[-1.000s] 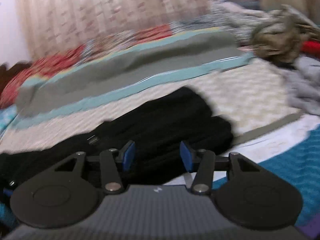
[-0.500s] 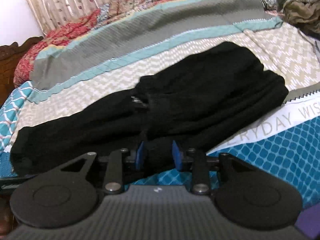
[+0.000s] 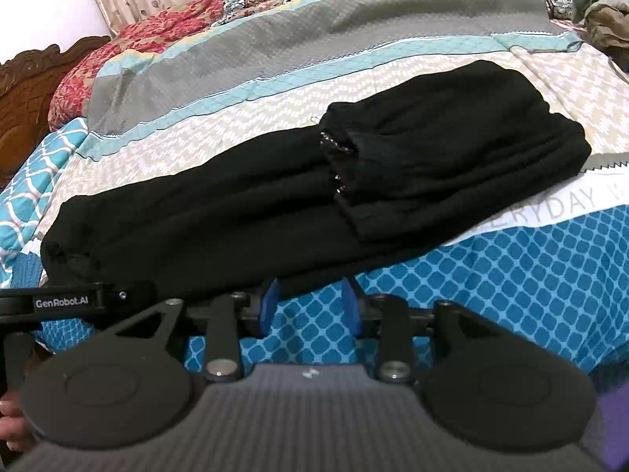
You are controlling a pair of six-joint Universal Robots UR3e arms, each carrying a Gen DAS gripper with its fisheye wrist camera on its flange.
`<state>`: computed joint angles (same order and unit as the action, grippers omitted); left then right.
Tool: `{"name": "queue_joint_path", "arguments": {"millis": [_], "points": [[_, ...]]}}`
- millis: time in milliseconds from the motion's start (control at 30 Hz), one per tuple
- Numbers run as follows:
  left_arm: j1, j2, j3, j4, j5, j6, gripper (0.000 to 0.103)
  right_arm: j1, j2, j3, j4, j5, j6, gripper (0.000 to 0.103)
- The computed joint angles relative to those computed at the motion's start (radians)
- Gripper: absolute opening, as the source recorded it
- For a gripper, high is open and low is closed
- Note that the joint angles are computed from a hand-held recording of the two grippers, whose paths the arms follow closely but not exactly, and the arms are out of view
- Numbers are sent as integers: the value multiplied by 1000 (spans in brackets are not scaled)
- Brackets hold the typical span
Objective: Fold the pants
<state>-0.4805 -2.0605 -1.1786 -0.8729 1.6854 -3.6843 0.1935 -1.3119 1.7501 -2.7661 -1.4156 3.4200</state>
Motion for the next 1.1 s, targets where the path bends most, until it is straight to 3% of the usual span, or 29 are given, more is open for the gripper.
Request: {"name": "queue_joint_path", "arguments": {"millis": [67, 167, 267, 400, 500, 633, 767, 833, 933, 1000, 1100], "points": [[8, 3, -14, 12, -17, 2, 49, 4, 6, -5, 10, -10, 22, 45], [30, 16, -58, 51, -78, 8, 62, -18, 15, -10, 63, 13, 64, 55], [31, 13, -74, 72, -89, 19, 66, -58, 16, 30, 40, 72, 109, 57], [33, 6, -98, 122, -137, 49, 93, -75, 18, 72, -26, 115, 121, 69], [11, -14, -70, 108, -107, 68, 95, -92, 22, 105, -81, 171, 113, 89], [22, -14, -86, 133, -134, 67, 102, -104, 27, 106, -93, 211, 112, 95], [37, -4, -101, 147, -165, 69, 102, -110, 21, 93, -59, 222, 99, 95], [47, 47, -156, 181, -164, 45, 81, -107, 17, 86, -40, 219, 90, 95], [126, 236, -406, 373, -247, 32, 77, -96, 9, 62, 14, 207, 51, 94], [192, 378, -588, 487, -250, -14, 77, -80, 7, 58, 16, 186, 43, 94], [345, 580, -812, 519, -295, -133, 75, -62, 18, 49, -7, 175, 31, 88]]}}
